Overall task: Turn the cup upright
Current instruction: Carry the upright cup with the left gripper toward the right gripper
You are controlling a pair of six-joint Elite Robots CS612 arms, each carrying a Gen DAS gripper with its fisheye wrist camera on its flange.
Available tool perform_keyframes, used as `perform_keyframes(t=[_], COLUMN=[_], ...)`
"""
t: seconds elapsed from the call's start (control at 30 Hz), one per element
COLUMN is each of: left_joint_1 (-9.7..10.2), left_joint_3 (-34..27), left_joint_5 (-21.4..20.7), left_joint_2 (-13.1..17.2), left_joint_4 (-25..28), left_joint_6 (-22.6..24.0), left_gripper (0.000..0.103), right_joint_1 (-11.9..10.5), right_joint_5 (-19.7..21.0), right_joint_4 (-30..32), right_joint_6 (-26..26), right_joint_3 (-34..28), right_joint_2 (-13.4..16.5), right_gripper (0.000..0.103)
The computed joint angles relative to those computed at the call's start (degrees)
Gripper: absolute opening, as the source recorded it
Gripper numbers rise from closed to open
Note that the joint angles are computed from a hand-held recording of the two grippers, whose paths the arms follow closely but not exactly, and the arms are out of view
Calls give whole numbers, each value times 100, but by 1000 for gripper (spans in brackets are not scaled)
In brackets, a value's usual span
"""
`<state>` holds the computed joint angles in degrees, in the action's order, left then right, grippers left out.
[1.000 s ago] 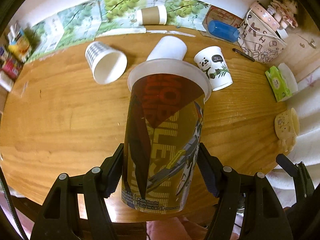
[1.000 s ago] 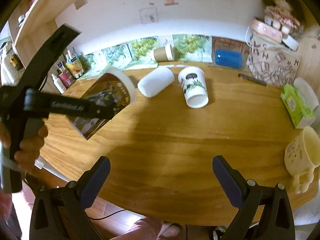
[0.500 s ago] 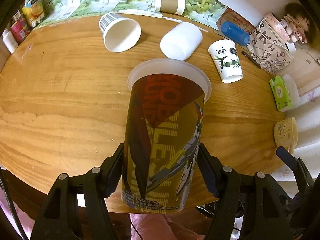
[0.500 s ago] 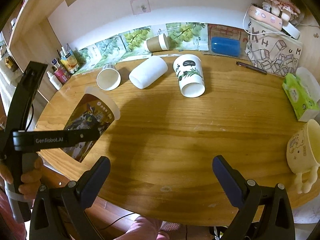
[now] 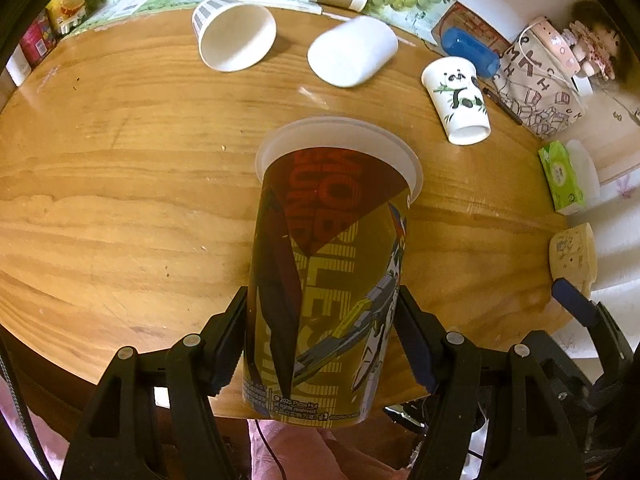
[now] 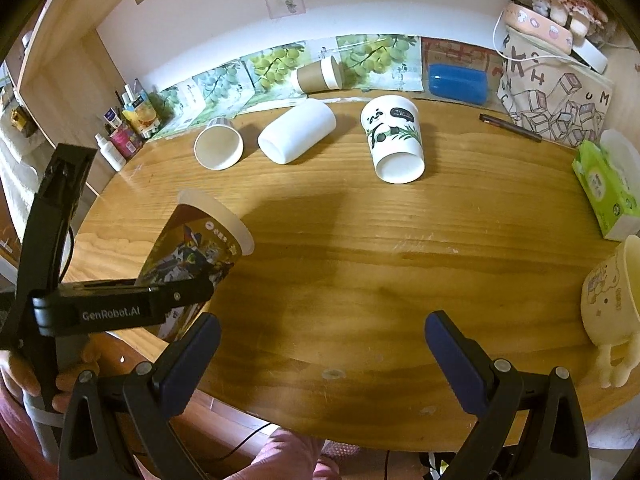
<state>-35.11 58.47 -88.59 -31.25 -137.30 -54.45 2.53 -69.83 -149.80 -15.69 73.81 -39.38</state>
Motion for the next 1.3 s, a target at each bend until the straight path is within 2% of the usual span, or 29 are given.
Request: perform_keyframes(t=[0.6, 0.73, 0.83, 1.3], left_joint_1=[-30, -25, -33, -82], left_joint_3=[-88, -21, 27, 516], left_joint_5=[-102, -204, -239, -312], left_joint_2=[60, 40, 20, -209], left_joint_4=[241, 157, 61, -278], left_joint_6=[281, 316, 346, 402], left_gripper=[73, 77, 84, 85], right_joint_1=[-4, -4, -20, -44], right_joint_5=[-92, -113, -97, 29], right_joint_4=[57, 53, 78, 146], right_joint_6=[102, 110, 105, 263], right_joint_3=[63, 74, 112, 136], right_joint_2=[-29, -34, -52, -46], right_gripper=[102, 102, 102, 102])
